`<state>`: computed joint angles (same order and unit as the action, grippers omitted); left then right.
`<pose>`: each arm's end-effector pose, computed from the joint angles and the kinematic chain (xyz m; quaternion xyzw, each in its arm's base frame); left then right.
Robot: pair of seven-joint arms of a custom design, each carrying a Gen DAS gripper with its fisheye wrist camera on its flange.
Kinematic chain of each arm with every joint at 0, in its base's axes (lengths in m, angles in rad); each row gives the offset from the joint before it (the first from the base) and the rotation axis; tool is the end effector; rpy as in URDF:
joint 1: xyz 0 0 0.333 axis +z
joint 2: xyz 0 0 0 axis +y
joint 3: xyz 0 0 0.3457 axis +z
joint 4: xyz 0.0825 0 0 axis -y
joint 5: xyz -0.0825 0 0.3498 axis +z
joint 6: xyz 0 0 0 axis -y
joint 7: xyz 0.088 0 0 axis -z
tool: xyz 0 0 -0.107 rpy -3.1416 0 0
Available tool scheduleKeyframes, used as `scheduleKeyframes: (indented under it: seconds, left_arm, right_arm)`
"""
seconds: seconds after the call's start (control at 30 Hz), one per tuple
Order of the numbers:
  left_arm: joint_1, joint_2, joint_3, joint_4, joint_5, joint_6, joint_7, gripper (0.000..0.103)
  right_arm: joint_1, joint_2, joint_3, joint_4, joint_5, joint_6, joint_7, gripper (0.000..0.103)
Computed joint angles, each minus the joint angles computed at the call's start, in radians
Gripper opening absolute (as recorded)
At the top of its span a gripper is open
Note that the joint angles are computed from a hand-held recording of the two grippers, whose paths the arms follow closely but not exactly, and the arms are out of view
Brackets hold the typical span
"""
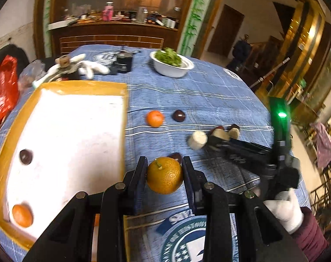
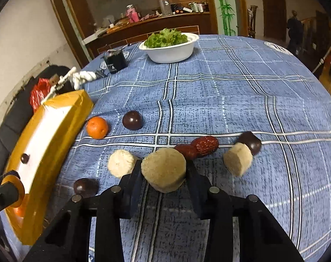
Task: Organize fruits
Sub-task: 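Grasp an orange with the left gripper while the right gripper grasps a white yam cylinder, then lower the orange and yam cylinder into the white tray and release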
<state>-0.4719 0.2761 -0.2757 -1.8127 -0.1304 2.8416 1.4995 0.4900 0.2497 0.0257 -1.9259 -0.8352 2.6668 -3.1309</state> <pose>0.4981 -0.4237 0.5287 -0.4617 0.8030 -0.3708 0.0673 0.5315 0.3249 0.4560 -0.5158 0.7836 -0.1977 0.2844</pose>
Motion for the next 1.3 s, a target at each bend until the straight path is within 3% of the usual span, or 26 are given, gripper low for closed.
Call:
scheduleKeyframes:
  seconds: [0.13,0.27,0.47,0.67,0.73,0.83,0.9,1.0,1.07,1.3]
  left_arm:
    - [0.023,-0.052,0.021,-0.074,-0.014,0.044,-0.035,0.031]
    - [0.045,-0.101,0.062,-0.152,0.013,0.087,-0.119,0.031]
    - [0.103,-0.134,0.090,-0.222,0.052,0.097,-0.232,0.031]
    - [0.187,-0.133,0.040,-0.243,-0.087,0.086,-0.133,0.031]
    - [0.203,-0.133,0.029,-0.244,-0.137,0.085,-0.098,0.036]
    - [0.211,-0.145,0.023,-0.261,-0.188,0.109,-0.064,0.052]
    - [0.211,-0.153,0.025,-0.269,-0.204,0.120,-0.059,0.062]
    - [0.214,-0.164,0.024,-0.274,-0.240,0.127,-0.054,0.073]
    - [0.211,-0.172,0.029,-0.277,-0.243,0.125,-0.065,0.076]
    - [0.195,-0.203,0.022,-0.281,-0.238,0.125,-0.078,0.078]
  right_arm:
    - [0.020,-0.060,0.006,-0.030,-0.052,0.012,0.089,0.042]
    - [0.033,-0.070,0.047,0.023,-0.060,-0.005,0.052,0.042]
    - [0.082,0.057,0.094,0.211,0.054,0.016,-0.147,0.043]
    - [0.147,0.258,0.108,0.481,0.202,-0.064,-0.378,0.043]
    - [0.160,0.319,0.107,0.570,0.252,-0.099,-0.443,0.043]
    - [0.191,0.388,0.081,0.675,0.300,-0.152,-0.501,0.044]
    - [0.204,0.411,0.064,0.707,0.333,-0.164,-0.522,0.051]
    - [0.227,0.392,0.019,0.676,0.353,-0.124,-0.499,0.066]
    - [0.241,0.368,-0.006,0.646,0.345,-0.103,-0.476,0.068]
    - [0.255,0.157,-0.085,0.348,0.199,0.006,-0.205,0.088]
